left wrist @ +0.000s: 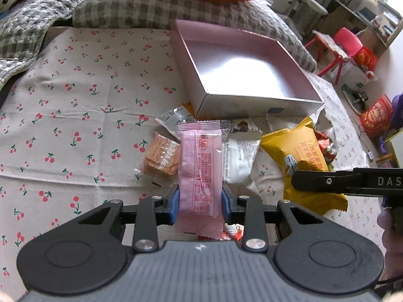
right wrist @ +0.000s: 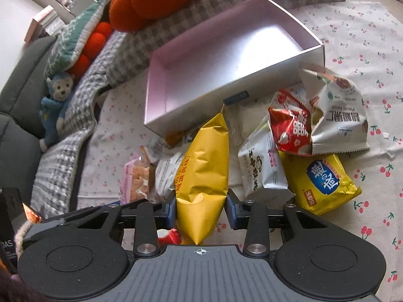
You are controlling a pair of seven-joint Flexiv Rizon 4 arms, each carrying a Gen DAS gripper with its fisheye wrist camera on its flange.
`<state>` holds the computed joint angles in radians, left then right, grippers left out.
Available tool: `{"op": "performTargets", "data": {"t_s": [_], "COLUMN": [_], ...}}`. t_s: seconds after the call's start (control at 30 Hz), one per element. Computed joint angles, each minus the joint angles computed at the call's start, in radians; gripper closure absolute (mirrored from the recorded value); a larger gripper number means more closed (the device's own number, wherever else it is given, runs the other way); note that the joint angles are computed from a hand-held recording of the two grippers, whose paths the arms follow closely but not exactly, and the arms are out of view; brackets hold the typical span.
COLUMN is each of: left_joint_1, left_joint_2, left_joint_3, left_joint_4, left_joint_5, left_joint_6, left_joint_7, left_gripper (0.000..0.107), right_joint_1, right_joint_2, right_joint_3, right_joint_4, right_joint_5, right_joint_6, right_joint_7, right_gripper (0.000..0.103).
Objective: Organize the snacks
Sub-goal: 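Carry the pink pack into the box and release it while the right tool drops the yellow bag in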
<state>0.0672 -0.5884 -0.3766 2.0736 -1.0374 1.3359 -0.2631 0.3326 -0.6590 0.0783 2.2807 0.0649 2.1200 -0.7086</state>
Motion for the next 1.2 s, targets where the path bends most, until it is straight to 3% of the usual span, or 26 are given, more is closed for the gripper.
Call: {"op": "performTargets", "data": {"t_s": [0.4, 0.73, 0.93, 1.1, 1.2], "left_joint_1": [-0.041, -0.161, -0.200, -0.205, -0.192], "left_joint_2": [0.029, -0.007, -0.062, -0.127, -0.168], "left_joint_3": [0.004, 0.041, 0.024, 0.029, 0.003], "left_joint_4": [-0.029, -0.129, -0.214, -0.292, -0.325], "left_joint_5": [-0.167, -0.297, -0.300, -0.154, -0.094], "left_joint_6": [-0.014, 0.019, 0.092, 0.107, 0.139], "left_joint_7": [0.061, 0.060, 0.061, -0.052, -0.063], "left_gripper": [0.077, 0.077, 0.077, 0.077, 0.077], "right_joint_1": [-0.059, -0.096, -0.128, -0.149, -0.160], "right_joint_2": [0.026, 0.012, -0.026, -0.064, -0.090], "right_joint_3": [0.023, -0.025, -0.065, -0.093, -0.107], "right_joint_4": [0.021, -0.033, -0.108, -0.171, -0.214], "right_joint_5": [-0.002, 0.005, -0.009, -0.023, -0.025], "right_joint_6": [0.111, 0.112, 0.067, 0.043, 0.023], "right_joint_7": [0.027, 0.036, 0.002, -0.044, -0.064], "right_gripper": [0.066, 0.066, 0.066, 0.066, 0.066]}}
